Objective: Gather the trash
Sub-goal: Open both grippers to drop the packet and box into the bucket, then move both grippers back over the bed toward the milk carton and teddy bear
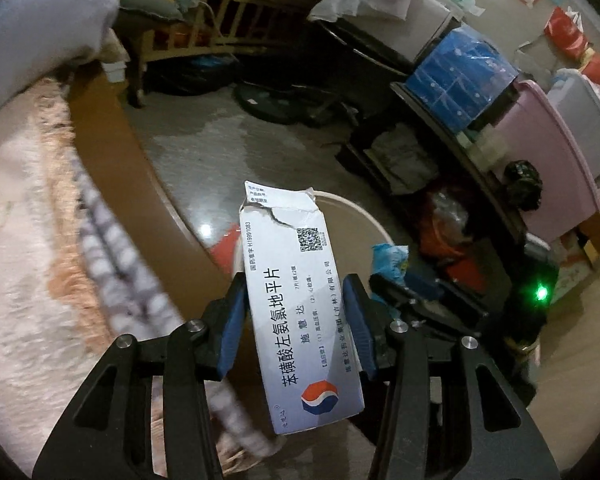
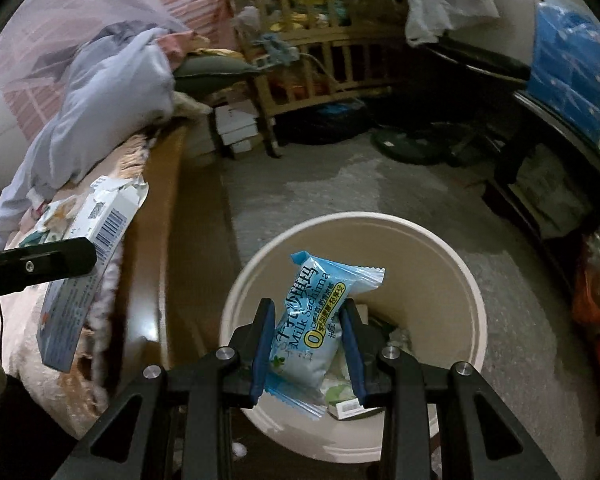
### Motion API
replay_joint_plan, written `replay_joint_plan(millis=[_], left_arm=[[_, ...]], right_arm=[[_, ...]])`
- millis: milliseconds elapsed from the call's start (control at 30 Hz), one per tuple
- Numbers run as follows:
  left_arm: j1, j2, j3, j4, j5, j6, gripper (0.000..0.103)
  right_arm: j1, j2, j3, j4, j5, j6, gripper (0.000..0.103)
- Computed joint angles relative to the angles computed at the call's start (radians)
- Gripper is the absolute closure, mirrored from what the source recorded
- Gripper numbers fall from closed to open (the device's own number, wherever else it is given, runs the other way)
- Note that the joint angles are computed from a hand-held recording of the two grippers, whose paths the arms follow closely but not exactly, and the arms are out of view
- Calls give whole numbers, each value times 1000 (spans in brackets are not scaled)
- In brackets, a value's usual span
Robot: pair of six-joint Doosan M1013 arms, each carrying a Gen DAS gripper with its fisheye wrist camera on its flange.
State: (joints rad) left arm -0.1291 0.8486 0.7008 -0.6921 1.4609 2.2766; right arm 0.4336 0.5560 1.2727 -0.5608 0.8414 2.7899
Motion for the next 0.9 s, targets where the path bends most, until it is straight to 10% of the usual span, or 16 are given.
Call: replay_joint_plan(millis=[167, 900], left_arm=[[-4, 13, -11, -44, 31, -15, 48], [85, -9, -13, 153, -169, -24, 47]], right_arm=[[-3, 0, 11, -34, 43, 67, 57], [28, 52, -94, 32, -46, -65, 56]])
